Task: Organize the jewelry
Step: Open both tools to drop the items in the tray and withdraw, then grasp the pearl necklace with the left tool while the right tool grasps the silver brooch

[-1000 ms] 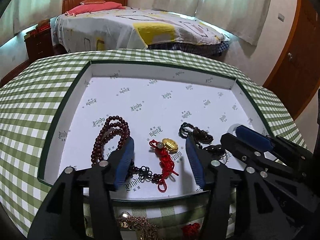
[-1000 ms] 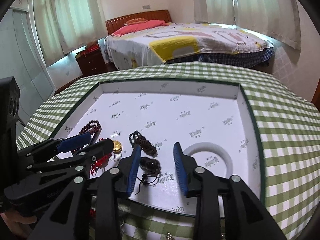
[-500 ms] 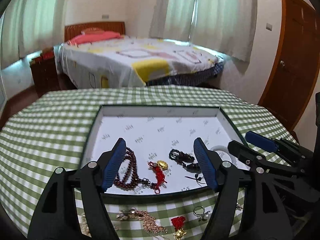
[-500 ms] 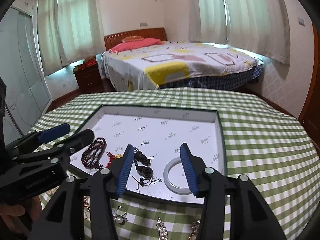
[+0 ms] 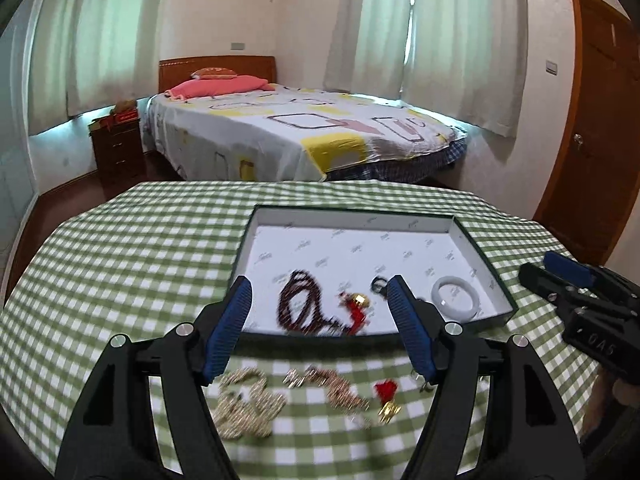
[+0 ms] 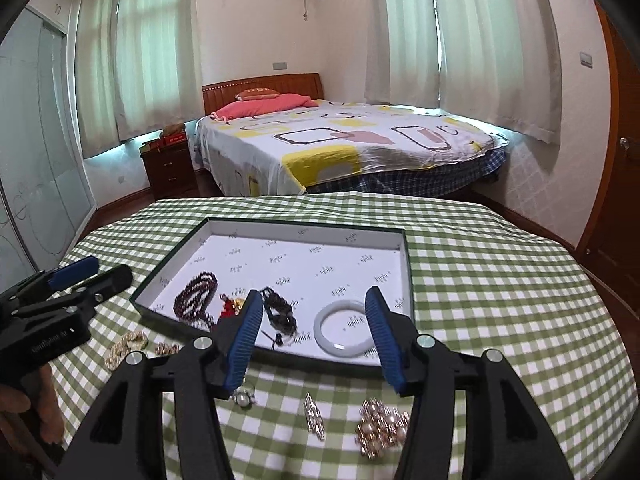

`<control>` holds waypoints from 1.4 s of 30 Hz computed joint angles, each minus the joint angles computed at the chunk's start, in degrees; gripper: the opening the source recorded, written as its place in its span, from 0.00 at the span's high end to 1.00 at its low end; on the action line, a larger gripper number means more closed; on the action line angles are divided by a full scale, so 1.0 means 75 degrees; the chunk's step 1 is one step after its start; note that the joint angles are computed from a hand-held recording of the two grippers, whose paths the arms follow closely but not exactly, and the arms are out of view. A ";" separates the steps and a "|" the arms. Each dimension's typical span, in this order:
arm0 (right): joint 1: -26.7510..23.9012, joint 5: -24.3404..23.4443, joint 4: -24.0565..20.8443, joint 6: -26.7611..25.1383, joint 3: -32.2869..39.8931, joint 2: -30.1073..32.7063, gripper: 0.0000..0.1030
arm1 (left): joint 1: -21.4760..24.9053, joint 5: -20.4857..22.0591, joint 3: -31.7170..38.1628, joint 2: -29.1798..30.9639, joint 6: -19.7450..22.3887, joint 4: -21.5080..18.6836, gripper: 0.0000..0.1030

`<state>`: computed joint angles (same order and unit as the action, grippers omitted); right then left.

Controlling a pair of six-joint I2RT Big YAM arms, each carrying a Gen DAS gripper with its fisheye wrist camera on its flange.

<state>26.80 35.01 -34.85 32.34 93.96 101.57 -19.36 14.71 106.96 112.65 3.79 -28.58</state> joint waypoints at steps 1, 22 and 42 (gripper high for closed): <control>0.0046 0.0071 -0.0004 0.0062 -0.0096 -0.0063 0.48 | 0.0042 -0.0007 -0.0108 -0.0058 -0.0015 0.0029 0.33; 0.0473 0.0341 -0.0216 0.1095 -0.1336 -0.0602 0.47 | 0.0655 -0.0445 -0.2079 -0.0957 -0.0013 0.0418 0.33; 0.0281 -0.0053 -0.0286 0.1339 -0.1427 -0.0439 0.47 | 0.0463 -0.0795 -0.0917 0.0045 -0.0018 -0.0691 0.33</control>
